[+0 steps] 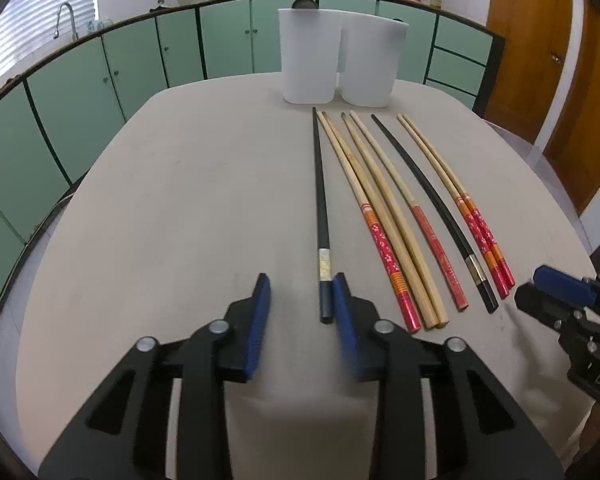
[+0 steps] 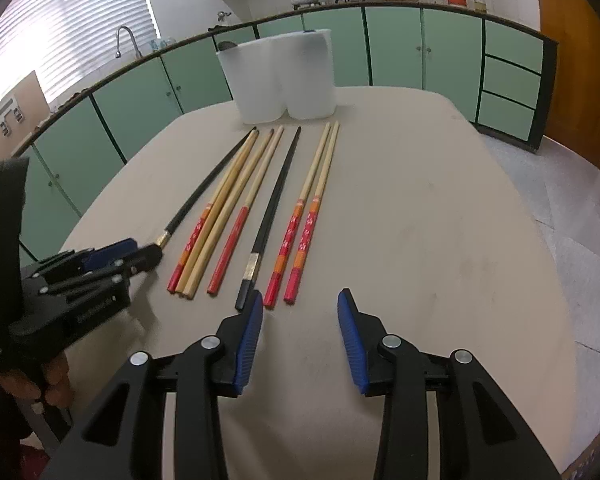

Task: Organize utensils
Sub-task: 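Grasp the black silver-banded chopstick with the left tool while the right grasps a red-patterned chopstick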

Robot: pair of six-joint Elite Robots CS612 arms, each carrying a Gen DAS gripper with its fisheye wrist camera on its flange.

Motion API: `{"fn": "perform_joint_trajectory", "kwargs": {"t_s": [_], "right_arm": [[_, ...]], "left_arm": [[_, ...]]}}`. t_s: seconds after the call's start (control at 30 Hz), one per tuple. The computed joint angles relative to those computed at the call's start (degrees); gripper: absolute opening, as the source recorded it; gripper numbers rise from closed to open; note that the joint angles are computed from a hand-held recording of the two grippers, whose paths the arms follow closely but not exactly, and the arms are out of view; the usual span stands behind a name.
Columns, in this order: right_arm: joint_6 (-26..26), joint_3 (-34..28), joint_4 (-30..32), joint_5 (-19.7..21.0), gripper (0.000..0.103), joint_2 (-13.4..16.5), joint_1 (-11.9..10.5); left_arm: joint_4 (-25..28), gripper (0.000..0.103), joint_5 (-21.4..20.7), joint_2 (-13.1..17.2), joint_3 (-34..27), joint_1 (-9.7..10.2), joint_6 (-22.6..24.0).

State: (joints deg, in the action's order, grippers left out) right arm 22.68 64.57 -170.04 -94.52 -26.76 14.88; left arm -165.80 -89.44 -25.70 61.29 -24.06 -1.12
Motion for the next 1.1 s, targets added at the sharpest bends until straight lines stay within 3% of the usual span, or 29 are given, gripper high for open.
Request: {"fn": "perform_joint_trajectory", "kwargs": {"t_s": [0.23, 0.4, 0.57, 0.97, 1.1], "right_arm": [[0.32, -0.74, 0.76, -0.73, 0.032, 0.45, 0.08], [-0.78, -1.63, 2.55, -4.13, 0.023, 0.75, 0.30], [-0.26, -0.50, 0.06, -1.46, 0.025, 0.40, -0.17], [-0.16, -1.77, 0.76, -2.70, 0.025, 1.15, -0.05], [-1.28, -2.67, 1.42, -4.40, 0.019, 1.61, 0.36]], "left_arm": [[0.13, 0.030, 0.14, 0.05, -0.14, 0.04, -0.03], [0.15, 0.030, 0.07, 0.06, -0.16, 0.06, 0.03], [0.11, 0.031, 0.33, 0.12, -0.24, -0.01, -0.04], [-0.33, 0.031, 0.98, 0.12, -0.09, -0.16, -0.16], [-0.18, 0.031, 0.89, 0.19, -0.25, -0.21, -0.44]]}}
